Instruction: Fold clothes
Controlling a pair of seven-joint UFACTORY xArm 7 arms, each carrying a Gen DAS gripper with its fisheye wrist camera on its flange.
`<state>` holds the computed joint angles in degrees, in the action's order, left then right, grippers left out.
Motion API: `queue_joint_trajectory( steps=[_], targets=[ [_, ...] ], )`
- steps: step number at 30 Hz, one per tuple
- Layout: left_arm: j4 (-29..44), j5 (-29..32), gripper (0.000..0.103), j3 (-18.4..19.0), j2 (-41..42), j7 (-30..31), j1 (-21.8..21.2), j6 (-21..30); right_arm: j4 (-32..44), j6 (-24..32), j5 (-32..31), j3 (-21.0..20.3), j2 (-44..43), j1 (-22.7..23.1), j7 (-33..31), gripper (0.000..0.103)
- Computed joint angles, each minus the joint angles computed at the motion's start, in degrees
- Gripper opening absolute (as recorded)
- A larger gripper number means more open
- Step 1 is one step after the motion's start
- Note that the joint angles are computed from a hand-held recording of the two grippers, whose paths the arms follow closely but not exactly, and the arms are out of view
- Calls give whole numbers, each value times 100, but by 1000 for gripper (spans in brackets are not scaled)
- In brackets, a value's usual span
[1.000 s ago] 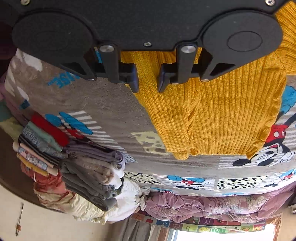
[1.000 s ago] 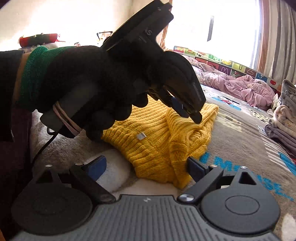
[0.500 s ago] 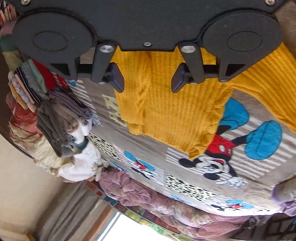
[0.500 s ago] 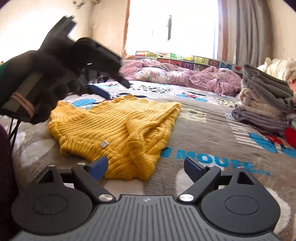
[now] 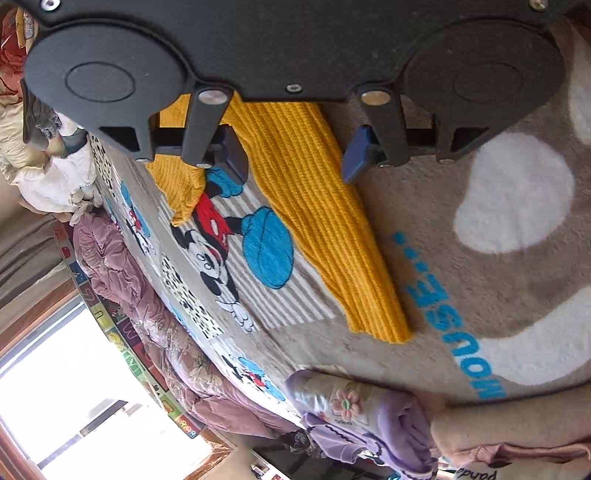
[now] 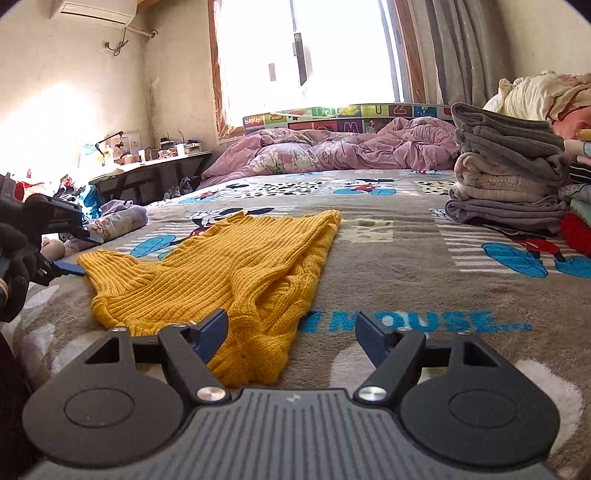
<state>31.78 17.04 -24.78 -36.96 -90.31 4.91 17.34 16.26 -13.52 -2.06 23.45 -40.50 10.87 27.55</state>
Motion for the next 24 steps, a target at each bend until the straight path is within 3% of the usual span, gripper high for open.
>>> queue_joint_trajectory(
  steps=[2,4,9,10,11,12,16,21,24],
  targets=[
    [-181,-27,55,47,-23,-29,-31,-97,-3,-12,44,-153,60,127,66,76],
    [-467,-26,55,-2,-52,-180,111,-619,3,-19,44,-204,91,181,75,76],
    [-740,-64,50,-697,28,-355,1207,-1919,20,-8,45,-219,205,239,83,76],
    [-722,-80,45,-790,70,-275,1349,-2028,12,25,47,-212,207,231,85,76],
    [-667,-96,20,-817,126,-154,1383,-2045,5,60,47,-205,207,223,88,76],
    [-608,-113,6,-839,185,-29,1407,-2053,-4,98,56,-232,197,229,101,76],
    [-321,-204,6,-1349,97,273,1742,-2406,-58,14,141,-585,243,424,226,76],
    [699,-76,6,-2548,234,962,2566,-2739,-155,-280,296,-1385,489,1016,517,76],
    [1383,99,6,-3286,483,1519,2980,-2717,-247,-662,251,-2108,669,1562,755,76]
  ],
)
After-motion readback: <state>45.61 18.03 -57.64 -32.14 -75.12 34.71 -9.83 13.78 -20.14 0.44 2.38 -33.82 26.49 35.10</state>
